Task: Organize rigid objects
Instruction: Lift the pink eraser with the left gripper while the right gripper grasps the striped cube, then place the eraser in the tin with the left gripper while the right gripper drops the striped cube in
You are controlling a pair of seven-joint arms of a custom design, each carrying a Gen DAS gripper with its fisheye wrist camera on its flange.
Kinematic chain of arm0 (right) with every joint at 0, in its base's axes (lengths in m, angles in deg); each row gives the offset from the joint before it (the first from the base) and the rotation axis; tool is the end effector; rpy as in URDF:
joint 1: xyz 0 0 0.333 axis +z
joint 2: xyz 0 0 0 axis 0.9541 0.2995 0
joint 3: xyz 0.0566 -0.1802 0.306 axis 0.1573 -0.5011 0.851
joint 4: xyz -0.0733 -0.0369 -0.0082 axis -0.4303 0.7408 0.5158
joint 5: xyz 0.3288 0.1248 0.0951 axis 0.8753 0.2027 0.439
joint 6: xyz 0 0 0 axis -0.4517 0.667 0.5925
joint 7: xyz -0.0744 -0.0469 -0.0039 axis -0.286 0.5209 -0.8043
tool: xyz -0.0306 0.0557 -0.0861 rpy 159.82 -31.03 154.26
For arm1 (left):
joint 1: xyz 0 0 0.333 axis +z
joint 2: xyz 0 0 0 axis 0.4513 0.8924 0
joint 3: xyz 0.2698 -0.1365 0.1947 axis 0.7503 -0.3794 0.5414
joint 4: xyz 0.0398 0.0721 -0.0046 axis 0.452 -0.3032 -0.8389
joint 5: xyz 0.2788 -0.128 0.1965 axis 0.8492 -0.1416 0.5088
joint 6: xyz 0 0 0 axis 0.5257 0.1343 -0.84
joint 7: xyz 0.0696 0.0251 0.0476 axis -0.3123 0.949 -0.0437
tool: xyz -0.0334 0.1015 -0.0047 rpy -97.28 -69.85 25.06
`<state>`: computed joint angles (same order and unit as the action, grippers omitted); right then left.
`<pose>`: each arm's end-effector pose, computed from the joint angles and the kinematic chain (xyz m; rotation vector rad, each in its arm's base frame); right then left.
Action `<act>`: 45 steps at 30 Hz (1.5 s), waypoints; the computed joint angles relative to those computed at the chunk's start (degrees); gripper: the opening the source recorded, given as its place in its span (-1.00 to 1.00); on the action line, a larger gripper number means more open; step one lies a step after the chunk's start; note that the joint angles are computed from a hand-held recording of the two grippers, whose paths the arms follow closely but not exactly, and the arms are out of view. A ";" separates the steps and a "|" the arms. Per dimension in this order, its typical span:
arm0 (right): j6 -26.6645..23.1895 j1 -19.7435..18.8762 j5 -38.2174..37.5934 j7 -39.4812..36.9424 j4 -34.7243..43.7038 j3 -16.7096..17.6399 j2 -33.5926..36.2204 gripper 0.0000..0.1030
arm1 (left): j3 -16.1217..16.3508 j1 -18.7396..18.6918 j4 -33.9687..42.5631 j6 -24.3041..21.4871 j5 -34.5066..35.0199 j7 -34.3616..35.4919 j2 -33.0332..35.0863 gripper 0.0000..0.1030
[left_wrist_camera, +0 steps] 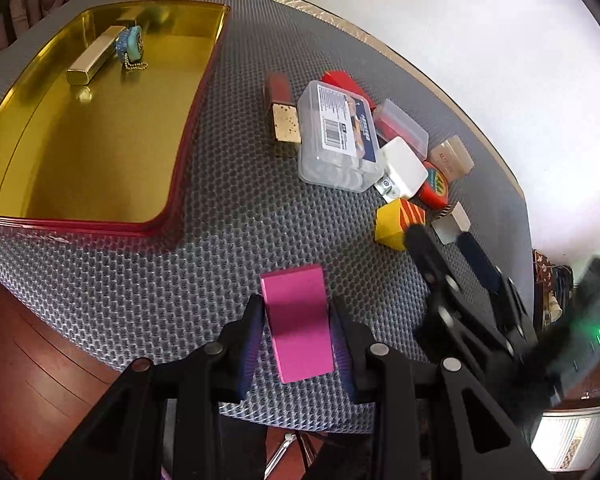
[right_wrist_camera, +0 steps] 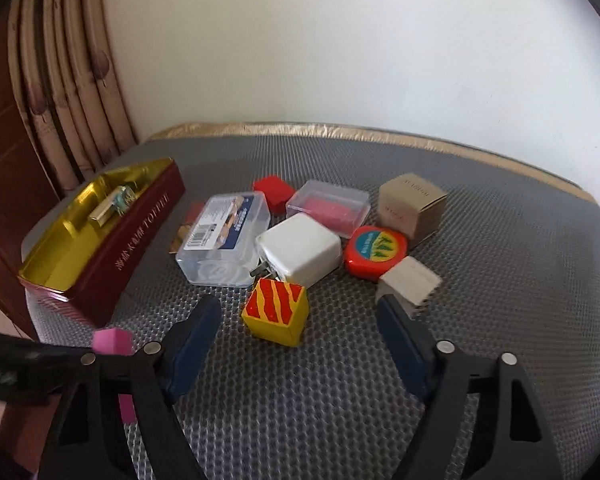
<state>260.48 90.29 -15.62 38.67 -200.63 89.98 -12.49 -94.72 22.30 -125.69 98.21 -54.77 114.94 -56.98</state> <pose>0.4882 0.2800 0.3561 -1.9679 1.2892 -0.3651 0.4821 -0.0851 0.3996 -2.5904 1.6320 -0.6975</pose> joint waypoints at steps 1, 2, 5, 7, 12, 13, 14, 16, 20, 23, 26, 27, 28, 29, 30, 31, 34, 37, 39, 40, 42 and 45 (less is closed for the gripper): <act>-0.69 2.61 2.24 -1.26 0.62 -2.12 0.27 0.49 | 0.11 0.11 -0.26 -0.12 0.16 0.20 -0.48 -0.36; -1.52 3.21 2.64 -1.51 1.35 -2.58 0.66 0.49 | 0.18 0.11 -0.30 -0.13 0.42 0.35 -0.70 -0.36; -4.76 5.26 4.44 -3.27 3.15 -4.09 1.41 0.38 | 0.92 0.31 -1.31 -1.15 -0.38 2.81 -3.11 -0.36; -8.00 3.35 3.70 -3.90 4.68 -1.95 2.23 -0.20 | 1.31 -0.12 -1.27 -1.52 -1.69 4.19 -4.04 -0.36; -8.83 0.27 4.76 -4.35 4.71 0.89 2.69 -0.47 | 3.13 -0.61 -2.83 -3.50 -2.14 6.16 -10.00 -0.36; -7.74 0.56 5.10 -4.19 4.10 0.52 2.43 -0.47 | 3.38 -0.49 -2.78 -3.89 -1.48 5.74 -10.83 -0.35; -6.29 1.63 5.65 -4.12 3.23 -0.63 2.04 -0.47 | 3.81 0.00 -2.92 -4.47 -0.37 5.26 -12.16 -0.35; -3.69 5.29 7.09 -5.09 1.78 -3.99 1.47 -0.47 | 3.91 1.83 -2.73 -4.93 3.28 1.95 -13.79 -0.35; 0.34 10.75 10.56 -9.37 -0.31 -8.06 0.63 -0.47 | 2.86 9.61 -1.75 -5.03 17.97 -7.20 -14.62 -0.35; -0.29 5.07 7.78 -6.84 -0.23 -3.49 0.60 -0.47 | 5.31 11.13 1.02 -6.09 22.23 -6.91 -10.93 -0.35; -0.73 0.03 4.00 -3.61 -0.12 0.45 0.83 -0.47 | 7.44 12.36 3.51 -7.26 22.69 -5.36 -6.31 -0.35; -0.78 0.36 3.89 -3.30 0.09 0.24 0.98 -0.47 | 7.93 12.50 4.23 -7.22 21.57 -3.97 -4.74 -0.35; -0.77 0.44 3.59 -3.11 0.07 0.13 0.99 -0.47 | 8.15 12.57 4.57 -6.97 20.27 -2.22 -3.79 -0.35; -1.09 1.55 4.02 -3.15 0.73 -0.50 1.40 -0.47 | 8.34 12.95 5.36 -6.82 19.93 -0.92 -2.28 -0.35; -1.41 1.22 3.58 -2.89 0.86 -0.20 1.47 -0.47 | 8.29 13.27 5.85 -6.81 19.85 -0.14 -1.39 -0.35; -1.62 1.12 3.36 -2.68 0.97 -0.10 1.53 -0.47 | 8.08 13.41 6.54 -6.52 19.30 0.73 -0.18 -0.35; -2.21 -0.19 2.16 -1.77 1.15 0.96 1.60 -0.47 | 8.06 14.06 8.54 -5.72 23.61 -2.13 2.81 -0.35; -3.05 -1.76 1.07 -0.56 1.67 2.28 1.83 -0.47 | 8.12 13.92 10.69 -5.96 27.65 -2.93 5.21 -0.34; -3.57 -2.92 0.34 0.34 1.90 3.25 1.95 -0.47 | 9.01 13.31 11.97 -7.09 34.33 -7.25 6.14 -0.34; -3.71 -3.28 0.10 0.70 1.95 3.53 1.99 -0.47 | 9.03 13.32 12.17 -7.00 35.73 -7.79 6.34 -0.32; -3.98 -3.82 -0.38 1.25 2.07 3.99 2.08 -0.47 | 10.27 12.38 12.24 -7.26 43.19 -13.44 6.11 -0.31; -3.95 -4.52 -1.12 1.85 2.10 4.62 2.19 -0.47 | 10.77 12.94 8.27 -3.65 48.60 -20.90 2.07 -0.31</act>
